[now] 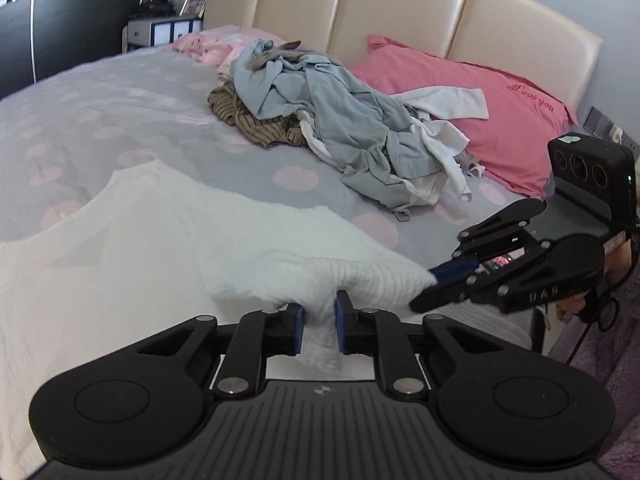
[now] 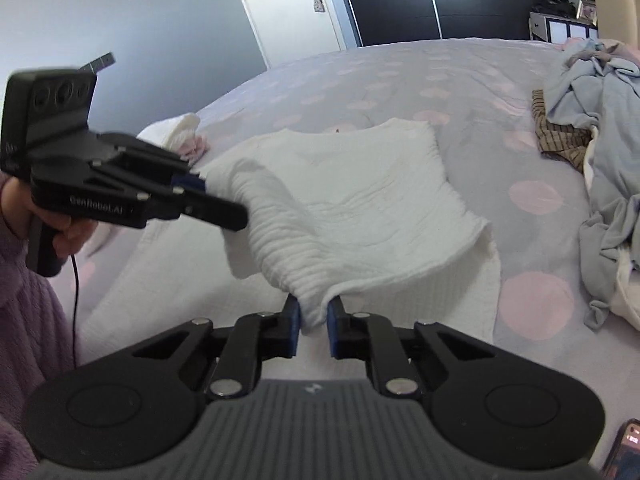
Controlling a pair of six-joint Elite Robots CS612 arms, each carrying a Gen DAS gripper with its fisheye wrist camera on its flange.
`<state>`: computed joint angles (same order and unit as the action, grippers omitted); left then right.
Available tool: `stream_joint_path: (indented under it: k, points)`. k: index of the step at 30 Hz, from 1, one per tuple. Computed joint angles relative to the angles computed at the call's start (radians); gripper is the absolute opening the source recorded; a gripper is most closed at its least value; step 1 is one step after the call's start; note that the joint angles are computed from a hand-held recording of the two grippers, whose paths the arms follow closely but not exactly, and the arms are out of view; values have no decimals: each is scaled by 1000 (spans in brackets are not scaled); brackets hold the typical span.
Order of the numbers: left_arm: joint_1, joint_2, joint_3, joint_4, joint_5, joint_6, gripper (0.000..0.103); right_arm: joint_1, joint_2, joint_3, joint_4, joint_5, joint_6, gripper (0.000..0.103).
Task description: Fold clothes
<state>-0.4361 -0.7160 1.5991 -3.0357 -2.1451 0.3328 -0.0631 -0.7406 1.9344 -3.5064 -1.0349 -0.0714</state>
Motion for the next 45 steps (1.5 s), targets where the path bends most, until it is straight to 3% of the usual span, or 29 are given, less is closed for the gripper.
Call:
stream_joint_path:
  k: [3,5,7,11,14,15,16,20,23,25,27,28,29,31,36,41,45]
  points:
    - [15,-6,-18,156,-77,-25,12,-17,-33,15,81,24,59,17]
    - [22,-6,-30,254,-107,-38,12,-22,-41,20,106,27,80,26]
    - [19,3,-33,303,-61,-66,12,-17,-44,23,148,7,76,45]
    - [5,18,-38,373,68,-78,13,4,-37,22,223,-62,32,46]
    - [3,19,-19,344,80,-90,29,10,-29,28,249,-76,19,51]
    - [3,18,-11,329,72,-90,43,12,-26,31,250,-78,15,51]
    - [4,16,-3,314,62,-88,49,15,-25,36,247,-81,5,53]
    - [-6,9,29,276,42,-32,49,37,-14,50,213,-103,-136,64]
    - [-25,1,57,228,89,15,48,64,3,54,158,-151,-246,64]
    - [-28,0,63,220,92,20,37,74,23,49,94,-178,-274,62]
    - [-29,-1,67,215,87,22,24,76,36,42,59,-176,-285,45]
    - [-27,-3,69,209,75,21,20,74,36,39,65,-167,-288,24]
    - [-23,-4,71,203,61,18,17,72,31,39,75,-159,-287,18]
    - [-10,-7,66,212,1,-5,13,65,18,43,88,-133,-271,18]
    - [24,-1,56,200,-121,-140,13,21,-19,72,86,-2,-109,18]
    - [17,-6,55,303,-61,-125,13,1,-36,81,200,35,64,18]
    - [7,-3,58,342,18,-113,13,24,-47,74,328,-58,35,21]
